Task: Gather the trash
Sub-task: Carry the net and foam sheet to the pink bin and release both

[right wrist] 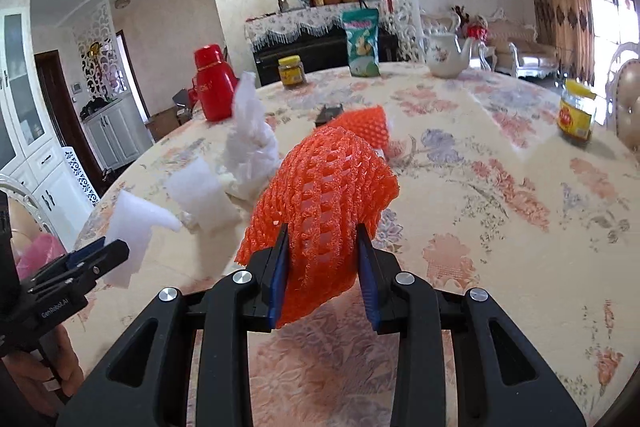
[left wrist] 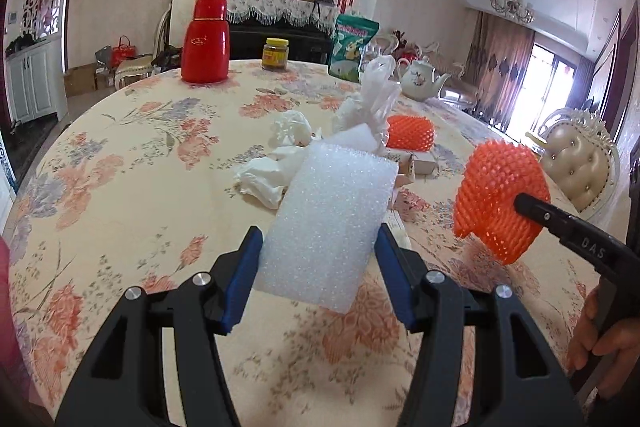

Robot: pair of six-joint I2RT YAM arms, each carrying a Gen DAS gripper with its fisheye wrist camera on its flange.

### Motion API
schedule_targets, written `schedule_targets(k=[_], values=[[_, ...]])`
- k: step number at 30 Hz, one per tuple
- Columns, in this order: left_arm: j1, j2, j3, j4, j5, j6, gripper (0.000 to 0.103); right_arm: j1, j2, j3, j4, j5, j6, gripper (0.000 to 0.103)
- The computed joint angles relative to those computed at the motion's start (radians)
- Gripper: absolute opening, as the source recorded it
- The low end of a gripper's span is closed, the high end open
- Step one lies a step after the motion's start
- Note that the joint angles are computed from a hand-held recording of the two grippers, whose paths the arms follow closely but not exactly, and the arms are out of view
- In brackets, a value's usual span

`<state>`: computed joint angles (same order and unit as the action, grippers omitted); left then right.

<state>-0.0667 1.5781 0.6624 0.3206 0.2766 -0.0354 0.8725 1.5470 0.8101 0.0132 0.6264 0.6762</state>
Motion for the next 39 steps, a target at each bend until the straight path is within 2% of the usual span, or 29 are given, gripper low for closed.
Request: schedule_targets(k=[7,15,20,27,33,39], values=[[0.092,-0.126,-0.115,0.021,0.057,0.022,0.056,0.117,0.035,0.103,-0.067,0.081,-0.024,0.032],[0.289,-0.262,-0.197,-0.017,0.167,0.07,0.056,0.206,0.128,0.225,-0.045,0.096,-0.081,0.032],[0.415,-0.345,-0.235,-0.061,0.212,0.124,0.056,0.229,0.214,0.308,-0.006,0.049,-0.136,0.032],[0.551,-0.388,-0.241,-0.085,0.237,0.167,0.056,0.232,0.354,0.447,0.03,-0.078,-0.2,0.032],[0.696,-0.415,-0.226,-0.117,0.288,0.198,0.056,0.252,0.496,0.659,-0.006,-0.167,-0.288,0.032],[0.853,-0.388,-0.195,-0.123,0.341,0.234,0.056,0.276,0.678,0.959,-0.099,-0.263,-0.371,0.032]])
